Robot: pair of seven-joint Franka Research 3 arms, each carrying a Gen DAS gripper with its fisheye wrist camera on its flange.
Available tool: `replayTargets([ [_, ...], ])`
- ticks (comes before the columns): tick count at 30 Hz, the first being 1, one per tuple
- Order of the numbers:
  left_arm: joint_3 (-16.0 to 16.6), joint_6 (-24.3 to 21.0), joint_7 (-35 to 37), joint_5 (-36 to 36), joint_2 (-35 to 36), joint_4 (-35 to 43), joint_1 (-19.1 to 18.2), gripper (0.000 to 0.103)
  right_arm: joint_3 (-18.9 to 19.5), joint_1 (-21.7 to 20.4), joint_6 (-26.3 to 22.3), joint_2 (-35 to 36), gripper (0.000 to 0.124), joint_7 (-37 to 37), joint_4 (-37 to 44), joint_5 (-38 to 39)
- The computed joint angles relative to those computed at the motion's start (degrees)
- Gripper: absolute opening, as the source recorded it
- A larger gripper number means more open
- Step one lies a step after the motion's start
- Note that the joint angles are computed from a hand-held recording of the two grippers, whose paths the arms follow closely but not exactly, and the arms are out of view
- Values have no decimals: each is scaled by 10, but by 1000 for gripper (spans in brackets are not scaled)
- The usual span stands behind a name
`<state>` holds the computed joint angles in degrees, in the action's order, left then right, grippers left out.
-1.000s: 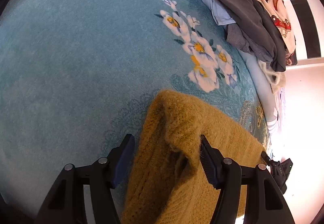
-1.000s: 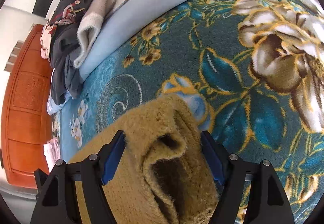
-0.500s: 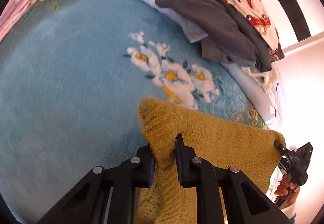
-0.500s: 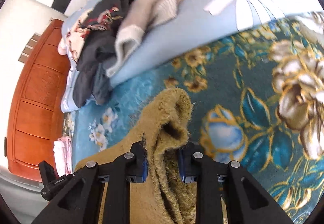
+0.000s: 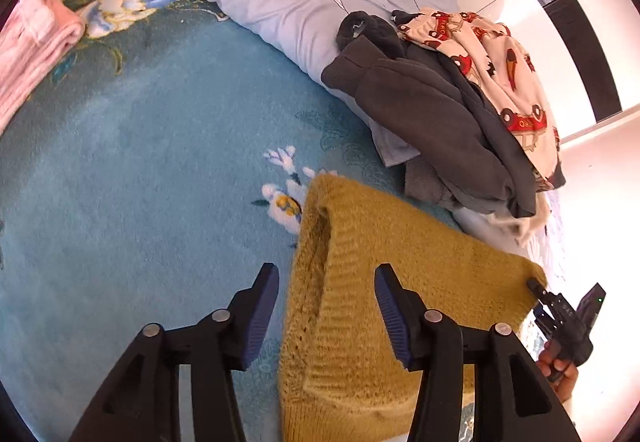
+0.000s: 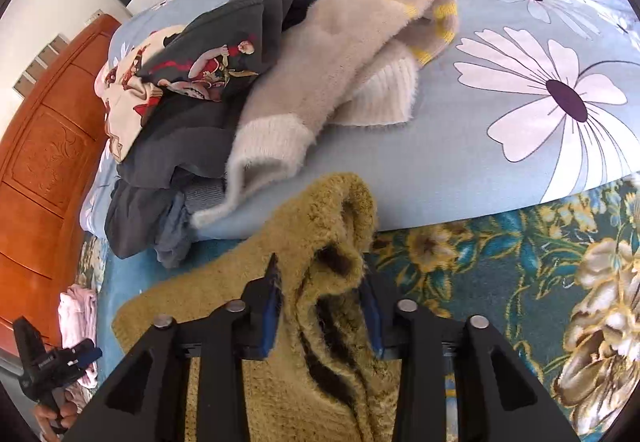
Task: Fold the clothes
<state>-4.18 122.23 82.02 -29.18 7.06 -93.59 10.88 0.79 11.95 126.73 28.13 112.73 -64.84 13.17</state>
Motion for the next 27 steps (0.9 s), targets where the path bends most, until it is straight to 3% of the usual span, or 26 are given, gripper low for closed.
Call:
replayTargets([
  [5, -3, 31, 55, -65, -71, -121, -21, 55, 7, -25, 81, -128, 54, -6, -190, 71],
  [12, 3, 59, 57, -73, -81, -153, -55, 53, 14, -34, 94, -253, 54, -58, -392, 219],
  [16, 7, 62, 62, -76, -83, -154, -62, 53, 20, -18, 119, -259, 54, -106, -415, 305],
  [21, 11, 59, 35, -109, -90, -177, -61, 53, 26, -2, 120, -233, 52, -93, -395, 320],
  [24, 15, 73, 44, -144, -103, -196, -64, 50, 30, 3, 119, -227, 42, -103, -385, 325],
  [26, 14, 75, 38, -132, -95, -182, -67, 28, 28, 8, 105, -216, 33, -76, -366, 282],
  [27, 14, 74, 28, -120, -90, -171, -67, 23, 27, 10, 94, -209, 17, -57, -353, 259],
])
